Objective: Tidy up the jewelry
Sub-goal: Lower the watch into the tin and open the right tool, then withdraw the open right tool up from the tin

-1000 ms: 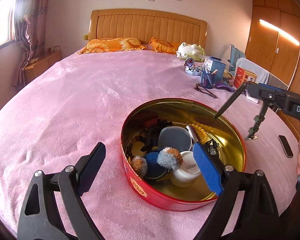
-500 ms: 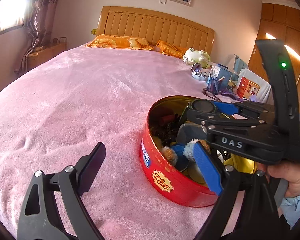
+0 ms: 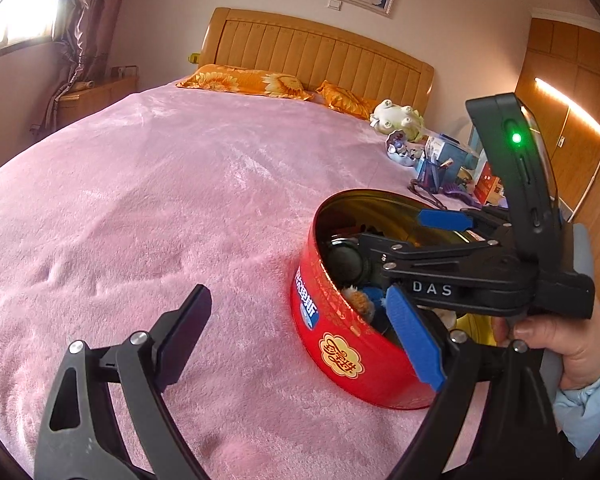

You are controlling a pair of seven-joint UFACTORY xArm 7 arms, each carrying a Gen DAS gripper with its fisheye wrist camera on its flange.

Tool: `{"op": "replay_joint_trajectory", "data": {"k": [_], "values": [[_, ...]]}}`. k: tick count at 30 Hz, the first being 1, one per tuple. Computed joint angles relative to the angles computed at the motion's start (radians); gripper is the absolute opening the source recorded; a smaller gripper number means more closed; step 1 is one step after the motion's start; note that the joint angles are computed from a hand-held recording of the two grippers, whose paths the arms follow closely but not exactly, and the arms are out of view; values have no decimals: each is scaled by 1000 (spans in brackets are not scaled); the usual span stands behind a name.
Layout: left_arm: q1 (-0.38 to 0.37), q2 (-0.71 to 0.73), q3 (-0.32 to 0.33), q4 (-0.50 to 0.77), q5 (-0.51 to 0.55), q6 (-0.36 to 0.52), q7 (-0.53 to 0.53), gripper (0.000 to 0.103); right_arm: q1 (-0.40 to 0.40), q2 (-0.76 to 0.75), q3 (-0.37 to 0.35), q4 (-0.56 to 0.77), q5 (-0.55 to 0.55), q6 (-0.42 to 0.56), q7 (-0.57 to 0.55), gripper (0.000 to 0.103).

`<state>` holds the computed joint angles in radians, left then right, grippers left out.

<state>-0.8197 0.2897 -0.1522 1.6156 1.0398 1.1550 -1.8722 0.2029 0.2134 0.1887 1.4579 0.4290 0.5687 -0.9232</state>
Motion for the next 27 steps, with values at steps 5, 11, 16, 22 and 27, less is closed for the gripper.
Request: {"op": "replay_joint_trajectory", "data": {"k": [5, 11, 16, 22, 27], "values": [[-7, -1, -2, 6, 7, 9, 8, 87, -8, -16, -2, -24, 13, -37, -18, 92], [-23, 22, 0, 55, 8, 30, 40, 87, -23, -37, -10, -47, 35, -67, -34, 97], [-43, 41, 8, 96, 4, 40, 72, 87, -48, -55, -23, -56, 70, -53, -51, 97], [-80, 94, 24, 191, -13, 75, 146, 87, -84, -105, -39, -100, 175, -59, -135, 97], [-122, 148, 52, 285, -36, 115, 204, 87, -102, -166, -74, -154, 291, -38, -238, 97]]}}
